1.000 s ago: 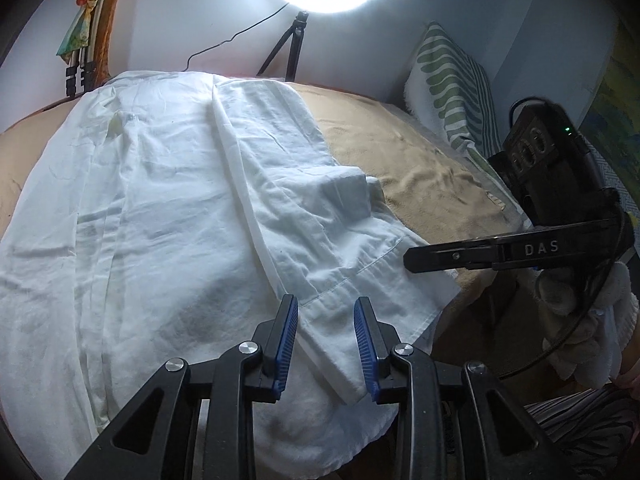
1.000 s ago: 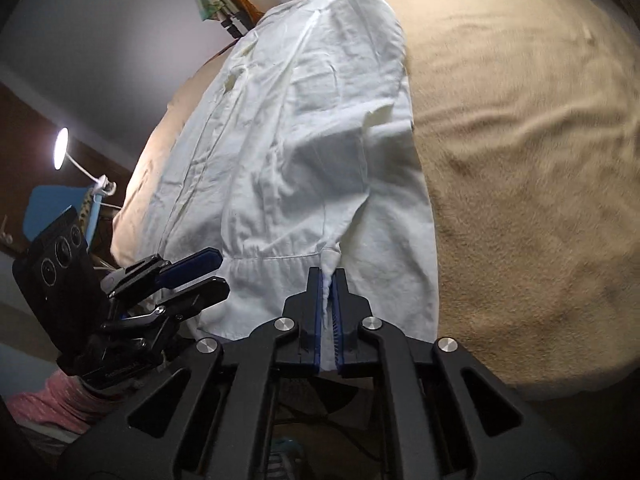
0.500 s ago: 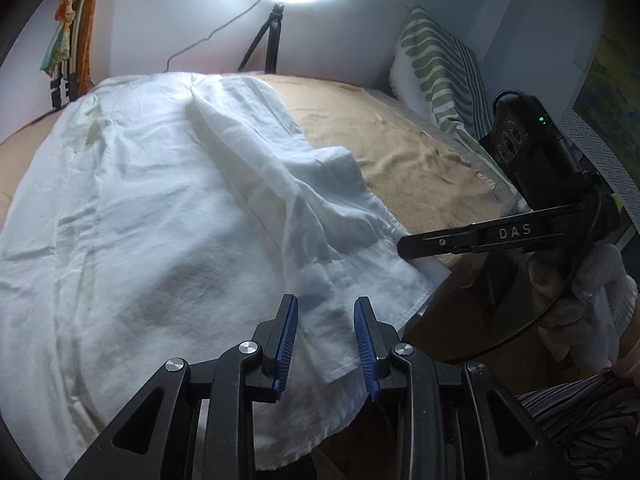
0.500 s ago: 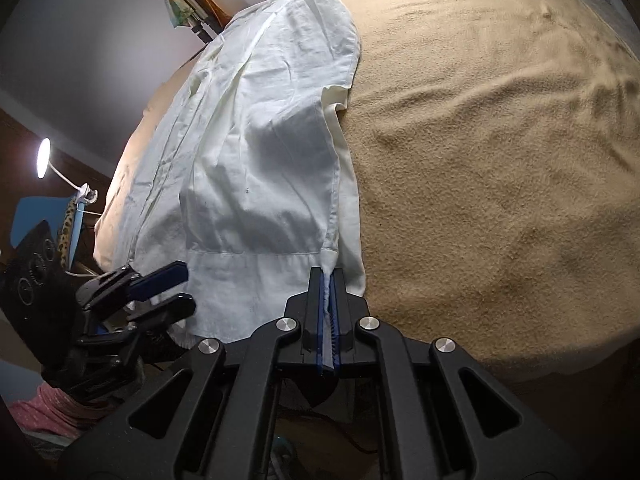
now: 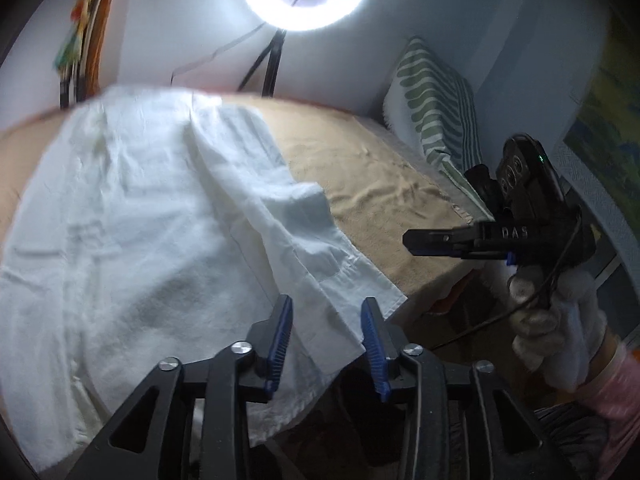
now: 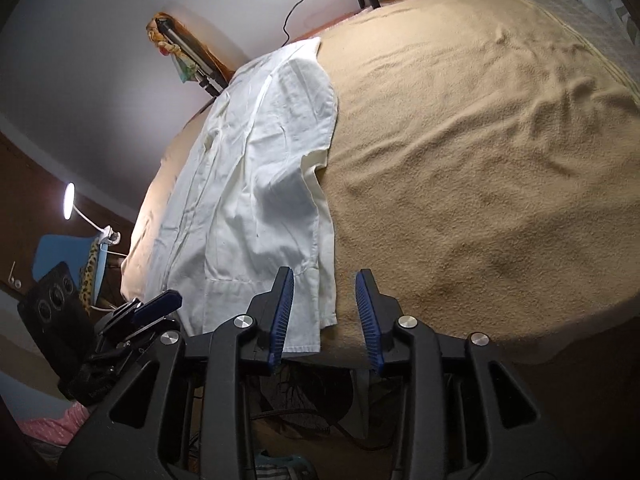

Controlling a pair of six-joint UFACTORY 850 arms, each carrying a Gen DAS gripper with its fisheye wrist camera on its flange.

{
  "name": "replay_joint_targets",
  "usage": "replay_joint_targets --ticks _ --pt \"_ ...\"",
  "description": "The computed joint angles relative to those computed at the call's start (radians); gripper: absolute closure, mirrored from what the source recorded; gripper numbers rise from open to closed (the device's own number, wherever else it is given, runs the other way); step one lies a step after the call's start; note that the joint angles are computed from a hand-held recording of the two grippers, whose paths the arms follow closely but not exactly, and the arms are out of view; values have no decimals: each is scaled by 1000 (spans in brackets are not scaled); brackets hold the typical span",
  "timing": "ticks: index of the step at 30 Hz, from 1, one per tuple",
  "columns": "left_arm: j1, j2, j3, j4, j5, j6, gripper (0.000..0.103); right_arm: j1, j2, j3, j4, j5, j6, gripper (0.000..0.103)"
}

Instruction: Fold small clothes

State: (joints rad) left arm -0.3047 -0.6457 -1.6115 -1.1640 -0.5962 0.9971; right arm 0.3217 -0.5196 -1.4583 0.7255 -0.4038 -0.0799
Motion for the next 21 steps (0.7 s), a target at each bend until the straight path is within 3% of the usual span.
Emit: replay_joint_targets --ticks 4,6,8,11,13,15,19,21 --pt "14 -113 -158 104 -137 -271 51 13 -34 -39 -79 -37 38 69" --pt "17 -153 -208 104 -172 -322 55 17 -44 -48 -99 -49 42 69" --pt "25 -195 -257 72 -231 -342 84 21 -55 -59 -124 -57 54 69" --pt "50 -225 -263 -109 -338 -283 95 19 -61 -61 -124 -61 56 69" --pt "75 -239 -239 -279 -439 -230 94 16 -62 -58 -126 -60 63 69" --pt "82 -232 -213 -289 -422 -221 94 15 -63 -56 -132 -59 73 69" --pt "84 -215 -184 -97 -300 -312 95 22 -65 -62 -171 -58 99 69" --pt "79 -184 -150 -56 -251 -272 94 27 -70 -70 -205 -61 124 69"
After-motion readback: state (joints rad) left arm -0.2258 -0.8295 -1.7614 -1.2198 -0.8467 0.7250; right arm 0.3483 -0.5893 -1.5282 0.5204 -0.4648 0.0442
